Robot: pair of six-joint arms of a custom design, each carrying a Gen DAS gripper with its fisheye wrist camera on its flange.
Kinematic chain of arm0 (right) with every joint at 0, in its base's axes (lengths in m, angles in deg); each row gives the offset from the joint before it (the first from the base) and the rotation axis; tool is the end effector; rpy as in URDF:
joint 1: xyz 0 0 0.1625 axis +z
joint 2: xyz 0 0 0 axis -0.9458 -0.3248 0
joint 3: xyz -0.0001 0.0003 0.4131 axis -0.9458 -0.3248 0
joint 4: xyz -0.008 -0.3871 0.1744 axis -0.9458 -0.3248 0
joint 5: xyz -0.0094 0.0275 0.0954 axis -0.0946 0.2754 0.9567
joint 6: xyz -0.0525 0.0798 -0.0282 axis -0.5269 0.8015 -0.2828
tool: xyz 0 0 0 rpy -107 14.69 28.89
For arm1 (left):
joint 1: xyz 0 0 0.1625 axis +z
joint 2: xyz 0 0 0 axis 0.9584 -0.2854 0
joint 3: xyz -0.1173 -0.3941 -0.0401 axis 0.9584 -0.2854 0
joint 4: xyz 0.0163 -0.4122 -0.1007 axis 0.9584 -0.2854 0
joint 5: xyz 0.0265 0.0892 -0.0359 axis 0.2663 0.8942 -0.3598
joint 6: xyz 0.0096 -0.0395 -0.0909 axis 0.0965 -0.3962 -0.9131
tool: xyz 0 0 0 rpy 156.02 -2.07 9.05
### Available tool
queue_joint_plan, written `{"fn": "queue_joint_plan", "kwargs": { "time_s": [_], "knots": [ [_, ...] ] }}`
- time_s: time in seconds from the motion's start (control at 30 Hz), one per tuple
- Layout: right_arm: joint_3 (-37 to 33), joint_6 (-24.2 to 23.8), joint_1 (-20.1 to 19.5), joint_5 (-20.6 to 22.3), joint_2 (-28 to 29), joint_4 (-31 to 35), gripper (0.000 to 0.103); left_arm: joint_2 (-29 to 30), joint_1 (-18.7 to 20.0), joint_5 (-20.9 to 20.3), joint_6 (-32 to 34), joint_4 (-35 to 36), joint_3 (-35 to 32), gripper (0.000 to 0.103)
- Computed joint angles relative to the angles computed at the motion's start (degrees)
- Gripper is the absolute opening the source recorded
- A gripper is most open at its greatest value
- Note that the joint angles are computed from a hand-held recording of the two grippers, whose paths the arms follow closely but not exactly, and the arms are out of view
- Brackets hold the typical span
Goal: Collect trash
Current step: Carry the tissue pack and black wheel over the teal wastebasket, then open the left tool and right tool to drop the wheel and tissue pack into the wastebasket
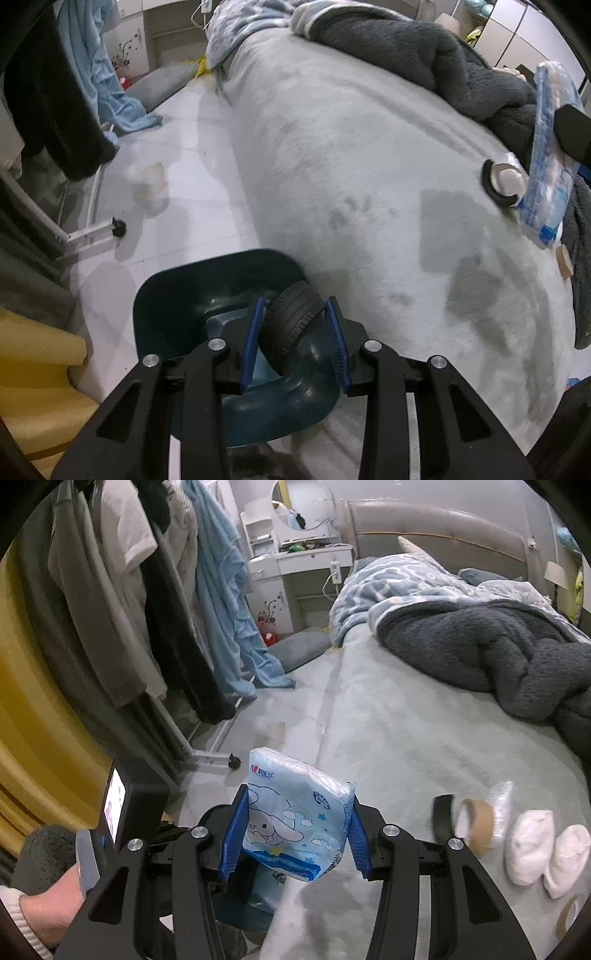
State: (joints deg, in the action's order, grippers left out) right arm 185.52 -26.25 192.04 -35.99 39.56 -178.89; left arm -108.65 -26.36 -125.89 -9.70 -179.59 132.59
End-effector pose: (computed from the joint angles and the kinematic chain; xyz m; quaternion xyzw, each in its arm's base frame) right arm 0.3534 -0.4027 0.0630 0.3321 -0.8959 0.2518 0.1540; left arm -0.0699 -0.3690 0.2352 0.0936 0.9278 -0.1999 0.3009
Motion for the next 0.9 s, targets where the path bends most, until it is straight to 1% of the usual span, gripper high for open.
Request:
{"fn": "queue_joint_plan", "kwargs": {
  "time_s": [0.23,0.57,0.7,0.8,0.83,0.9],
  "knots": [
    [-1.8,1.1,-0.8,2.3,2.9,1.9,0.05,-1.7,4.9,-2.8,1.5,2.3,-0.3,0.037],
    [-5.5,1.5,-0.1,3.1,8.6,6.3,0.05,-2.7,13.2,-7.5,5.0,5.3,-1.2,0.04],
    [-7.2,1.6,0.4,3.6,10.8,8.3,0.05,-3.1,15.6,-9.1,6.1,6.1,-1.7,0.038],
    [-8.4,1.8,0.6,2.8,12.5,10.1,0.049,-4.0,16.9,-10.5,7.1,6.2,-1.7,0.045],
    [-8.8,1.9,0.6,2.5,13.1,10.5,0.049,-4.4,17.3,-10.9,7.4,6.4,-1.8,0.049],
    [-9.4,1.7,0.5,2.2,14.3,11.4,0.049,-5.1,18.1,-11.5,8.1,6.7,-1.9,0.052]
  ]
}}
